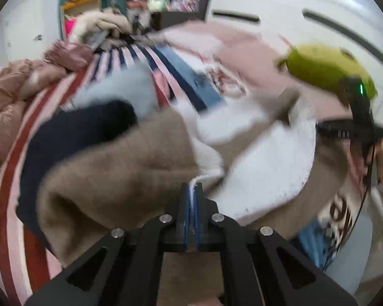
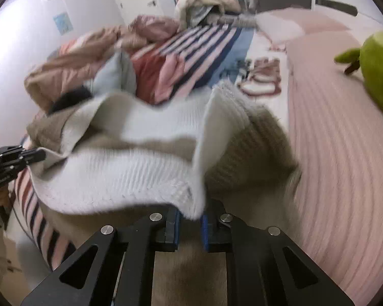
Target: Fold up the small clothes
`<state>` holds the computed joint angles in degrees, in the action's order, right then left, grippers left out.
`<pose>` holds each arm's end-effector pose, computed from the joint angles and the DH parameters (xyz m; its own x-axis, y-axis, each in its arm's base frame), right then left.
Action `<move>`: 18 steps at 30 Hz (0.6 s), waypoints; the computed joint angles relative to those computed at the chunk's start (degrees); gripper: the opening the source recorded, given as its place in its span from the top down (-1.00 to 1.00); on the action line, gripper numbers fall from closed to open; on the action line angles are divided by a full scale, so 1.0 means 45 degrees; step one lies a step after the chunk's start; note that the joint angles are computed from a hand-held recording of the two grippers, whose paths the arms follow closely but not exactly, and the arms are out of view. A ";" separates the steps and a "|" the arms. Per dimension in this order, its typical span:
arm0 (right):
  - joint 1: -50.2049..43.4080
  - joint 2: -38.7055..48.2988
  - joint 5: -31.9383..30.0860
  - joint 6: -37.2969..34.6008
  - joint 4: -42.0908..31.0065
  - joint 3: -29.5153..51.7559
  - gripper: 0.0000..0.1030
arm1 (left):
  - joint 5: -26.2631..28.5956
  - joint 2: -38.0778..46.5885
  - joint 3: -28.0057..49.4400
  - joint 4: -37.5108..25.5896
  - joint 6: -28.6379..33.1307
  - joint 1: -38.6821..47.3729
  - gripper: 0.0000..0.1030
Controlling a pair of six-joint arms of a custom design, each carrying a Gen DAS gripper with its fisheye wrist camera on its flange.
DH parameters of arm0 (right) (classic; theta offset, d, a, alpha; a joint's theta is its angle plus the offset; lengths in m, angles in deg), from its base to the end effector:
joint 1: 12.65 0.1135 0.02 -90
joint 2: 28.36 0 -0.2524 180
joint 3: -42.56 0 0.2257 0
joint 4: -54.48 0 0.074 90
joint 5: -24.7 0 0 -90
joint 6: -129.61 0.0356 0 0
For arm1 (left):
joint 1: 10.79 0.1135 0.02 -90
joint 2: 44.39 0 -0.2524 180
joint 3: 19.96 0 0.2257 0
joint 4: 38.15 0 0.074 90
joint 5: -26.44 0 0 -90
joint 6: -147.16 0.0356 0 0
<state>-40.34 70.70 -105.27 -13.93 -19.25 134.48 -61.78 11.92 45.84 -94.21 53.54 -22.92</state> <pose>0.2761 -0.1190 0.2347 -0.7334 -0.3112 -0.6044 -0.5451 0.8004 0.2493 0.1737 -0.0385 0.2811 -0.7232 0.0909 -0.6847 0.1856 0.9804 -0.0659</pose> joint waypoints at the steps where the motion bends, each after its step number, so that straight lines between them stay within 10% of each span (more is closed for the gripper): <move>1: 0.0200 -0.0039 -0.0083 0.0542 0.0308 0.0244 0.88 | -0.0017 0.0149 0.0373 0.0124 0.0088 0.0323 0.99; 8: 0.1867 0.1392 0.1760 0.3308 0.2471 0.1888 0.92 | -0.1909 0.3030 0.2348 0.3081 -0.0344 0.2068 0.76; 12: 0.1531 0.1792 0.1954 0.4124 0.2726 0.2147 0.90 | -0.0810 0.3099 0.2759 0.2877 -0.1155 0.3431 0.11; 18: -0.1698 0.0540 -0.0263 0.0185 -0.1313 0.1955 0.11 | 0.1119 -0.1182 0.1132 0.0610 -0.0121 0.4555 -0.55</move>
